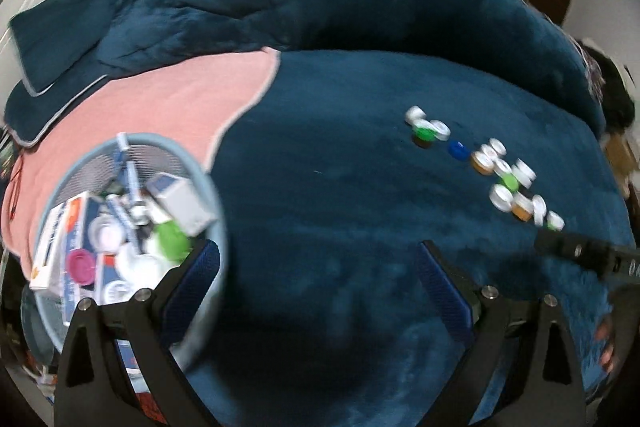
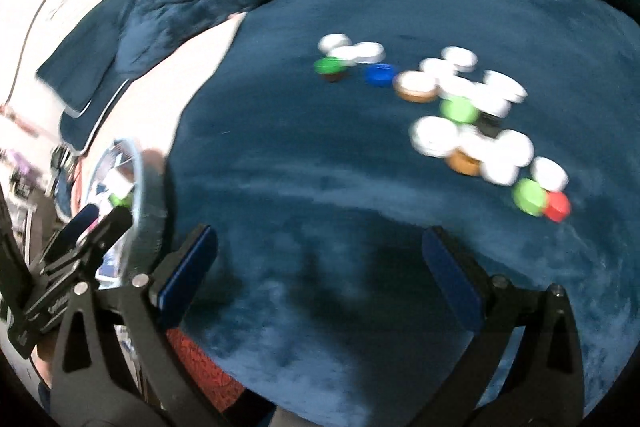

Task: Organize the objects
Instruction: 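Move the right tool to the cap pile and grasp a white cap, then grasp the tan cap with the left tool while the right tool holds its white cap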

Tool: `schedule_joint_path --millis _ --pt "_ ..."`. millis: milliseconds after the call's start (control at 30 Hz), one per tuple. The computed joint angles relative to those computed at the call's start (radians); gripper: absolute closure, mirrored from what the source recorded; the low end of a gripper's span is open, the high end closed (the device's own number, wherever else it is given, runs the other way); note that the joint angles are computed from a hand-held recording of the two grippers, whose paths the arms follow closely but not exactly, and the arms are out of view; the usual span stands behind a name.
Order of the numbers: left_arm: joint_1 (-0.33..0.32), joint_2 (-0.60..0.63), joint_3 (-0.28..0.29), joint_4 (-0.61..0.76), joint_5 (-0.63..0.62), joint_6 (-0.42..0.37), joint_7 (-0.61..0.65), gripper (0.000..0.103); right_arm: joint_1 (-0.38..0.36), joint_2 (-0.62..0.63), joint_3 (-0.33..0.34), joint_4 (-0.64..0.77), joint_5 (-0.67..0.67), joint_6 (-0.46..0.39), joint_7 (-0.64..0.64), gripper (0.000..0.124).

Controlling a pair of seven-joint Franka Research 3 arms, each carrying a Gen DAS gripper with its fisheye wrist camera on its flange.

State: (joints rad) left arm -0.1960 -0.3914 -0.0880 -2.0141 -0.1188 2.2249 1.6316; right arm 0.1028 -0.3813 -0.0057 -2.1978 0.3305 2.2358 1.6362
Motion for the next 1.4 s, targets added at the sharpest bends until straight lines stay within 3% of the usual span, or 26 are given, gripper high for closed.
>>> schedule_joint_path --millis 233,433,500,733,800,867,1133,1267,1400 --pt "-0.037 0.030 -0.039 0.006 0.011 -0.025 0.016 0.004 -0.117 -0.012 -0.057 -0.037 -0.081 -0.015 0.048 0.021" --pt "-0.051 0.056 -0.057 0.008 0.024 -0.031 0.014 0.004 -0.187 0.036 -0.119 -0.043 -0.032 -0.030 0.039 0.024" --pt "-0.053 0.066 -0.060 0.011 0.027 -0.035 0.013 0.004 -0.198 0.052 -0.116 -0.041 -0.036 -0.008 0.030 0.034" --pt "-0.066 0.083 -0.072 0.008 0.034 -0.044 0.028 0.004 -0.193 0.124 -0.079 -0.002 -0.122 0.027 -0.012 0.052" --pt "-0.071 0.091 -0.073 0.012 0.027 -0.047 0.034 0.004 -0.185 0.138 -0.080 0.000 -0.126 0.024 -0.032 0.075" --pt "-0.079 0.100 -0.074 0.018 0.008 -0.045 0.041 0.004 -0.190 0.126 -0.071 -0.017 -0.166 0.056 -0.020 0.090" --pt "-0.150 0.180 -0.132 0.064 -0.039 0.029 0.123 0.004 -0.204 0.027 -0.126 -0.055 -0.016 0.025 -0.020 0.090" --pt "-0.181 0.240 -0.165 0.106 -0.026 0.059 0.142 0.004 -0.220 -0.006 -0.118 -0.060 -0.007 0.025 0.015 0.090" --pt "-0.173 0.293 -0.170 0.139 -0.011 0.073 0.084 0.004 -0.220 -0.009 -0.118 -0.054 -0.007 0.028 0.013 0.090"
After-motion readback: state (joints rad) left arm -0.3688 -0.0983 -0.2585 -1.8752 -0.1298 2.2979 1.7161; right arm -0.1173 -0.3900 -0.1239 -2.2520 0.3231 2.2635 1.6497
